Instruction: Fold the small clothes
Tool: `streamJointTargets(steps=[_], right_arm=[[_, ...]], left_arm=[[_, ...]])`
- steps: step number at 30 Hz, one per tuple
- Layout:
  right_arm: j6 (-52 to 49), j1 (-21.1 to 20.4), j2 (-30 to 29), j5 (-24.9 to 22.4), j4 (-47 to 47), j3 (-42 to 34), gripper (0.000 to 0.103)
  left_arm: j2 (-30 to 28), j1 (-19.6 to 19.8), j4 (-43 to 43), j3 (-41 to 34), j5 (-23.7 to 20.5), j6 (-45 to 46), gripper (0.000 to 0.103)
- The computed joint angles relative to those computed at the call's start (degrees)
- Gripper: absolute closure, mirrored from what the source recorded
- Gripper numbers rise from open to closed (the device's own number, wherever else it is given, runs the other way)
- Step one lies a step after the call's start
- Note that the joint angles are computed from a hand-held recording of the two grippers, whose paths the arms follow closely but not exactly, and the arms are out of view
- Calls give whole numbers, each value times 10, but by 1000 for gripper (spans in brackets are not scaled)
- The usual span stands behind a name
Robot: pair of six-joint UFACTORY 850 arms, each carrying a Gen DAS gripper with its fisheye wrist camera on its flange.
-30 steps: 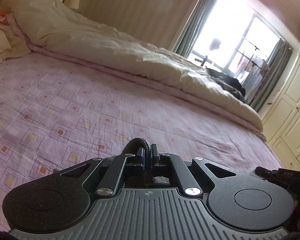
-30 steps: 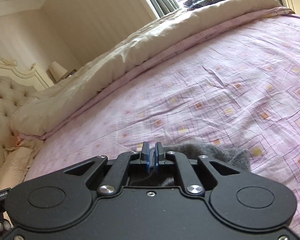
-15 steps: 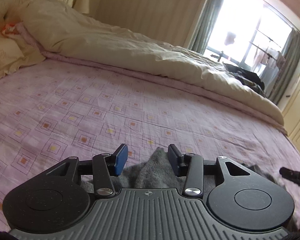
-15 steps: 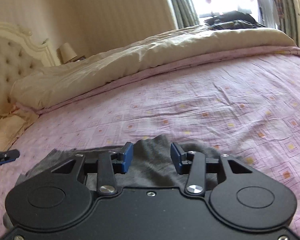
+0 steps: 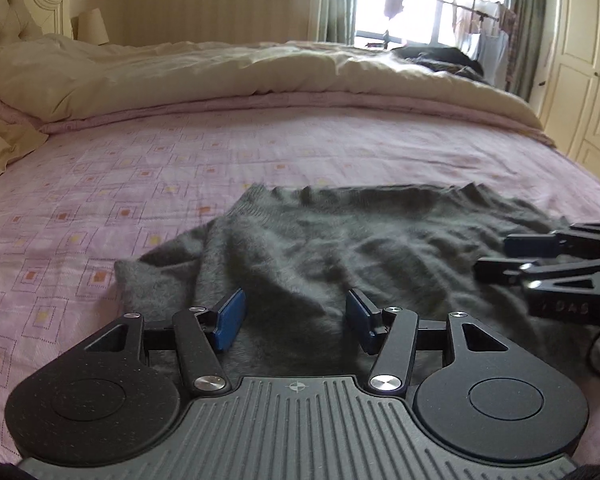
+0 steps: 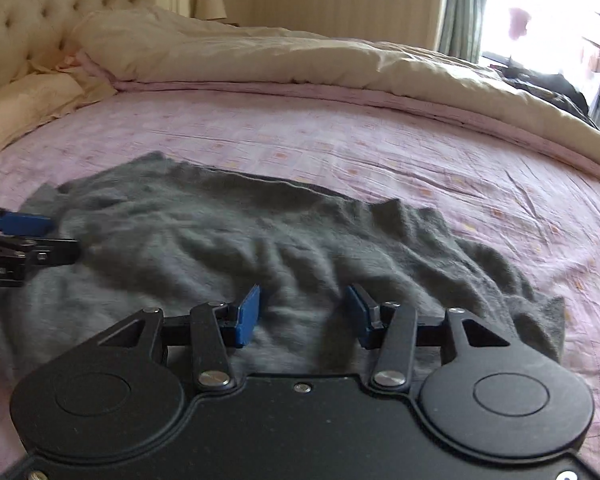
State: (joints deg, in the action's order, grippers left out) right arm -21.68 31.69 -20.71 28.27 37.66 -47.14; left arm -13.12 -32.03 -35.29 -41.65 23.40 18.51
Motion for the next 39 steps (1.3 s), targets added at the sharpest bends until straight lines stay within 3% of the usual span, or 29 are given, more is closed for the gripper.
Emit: streamJointTargets(steps=[5, 10, 13, 17, 21, 24, 27, 32, 36, 39], right_arm=[[116, -49, 7, 4, -62, 20, 47], [137, -44, 38, 28, -79, 49, 43], [173, -35, 76, 54, -96, 89, 42], [110, -10, 106, 66, -36, 122, 38], [18, 5, 110, 62, 52, 142, 37], [43, -2, 120, 69, 59, 169, 37], [74, -10, 134, 67, 30, 186, 37], [308, -60, 168, 70, -159, 221, 28], [425, -96, 176, 76, -223, 234, 27], [532, -132, 167, 74, -325, 235, 26]], left_arm=[[-6, 23, 72, 14, 21, -53, 47], [7, 5, -10, 7, 15, 31, 48], [38, -12, 0, 27, 31, 15, 48], [61, -54, 1, 43, 47, 33, 46], [36, -86, -14, 31, 35, 61, 45], [10, -100, -53, 22, 21, 91, 45], [-2, -116, -60, 39, 74, 78, 38], [-15, -122, -23, 52, 126, 17, 31], [-17, -123, -26, 49, 126, 13, 30], [-17, -123, -23, 49, 125, 7, 30]])
